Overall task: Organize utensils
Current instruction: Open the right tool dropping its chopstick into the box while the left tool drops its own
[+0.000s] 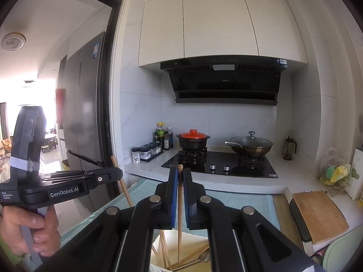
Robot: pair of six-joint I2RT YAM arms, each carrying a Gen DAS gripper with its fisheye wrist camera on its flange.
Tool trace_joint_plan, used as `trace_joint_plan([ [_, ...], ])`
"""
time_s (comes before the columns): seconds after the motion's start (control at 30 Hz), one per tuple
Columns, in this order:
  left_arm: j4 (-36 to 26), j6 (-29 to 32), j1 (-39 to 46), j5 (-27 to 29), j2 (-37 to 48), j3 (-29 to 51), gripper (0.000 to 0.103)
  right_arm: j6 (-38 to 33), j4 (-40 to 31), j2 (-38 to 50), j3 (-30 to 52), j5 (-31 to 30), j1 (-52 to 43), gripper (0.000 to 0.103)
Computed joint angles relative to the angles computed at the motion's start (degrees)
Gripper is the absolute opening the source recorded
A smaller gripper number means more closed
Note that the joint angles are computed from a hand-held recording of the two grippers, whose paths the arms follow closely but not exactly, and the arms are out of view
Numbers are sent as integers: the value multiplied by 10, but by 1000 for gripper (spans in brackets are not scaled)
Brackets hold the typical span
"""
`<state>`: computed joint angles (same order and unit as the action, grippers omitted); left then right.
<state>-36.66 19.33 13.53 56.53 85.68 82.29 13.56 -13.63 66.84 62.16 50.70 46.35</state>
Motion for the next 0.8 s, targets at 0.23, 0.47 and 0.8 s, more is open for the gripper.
trace_joint_plan([
  [0.23, 18, -5, -62, -88, 52, -24, 5, 34, -15, 100, 9, -179, -129, 5],
  [0.47, 34, -34, -91, -160, 105, -24, 5, 65, -29, 196, 33, -302, -205, 6],
  [0.8, 7, 43, 4, -121, 43, -63, 87, 99, -13, 110, -28, -253, -178, 60],
])
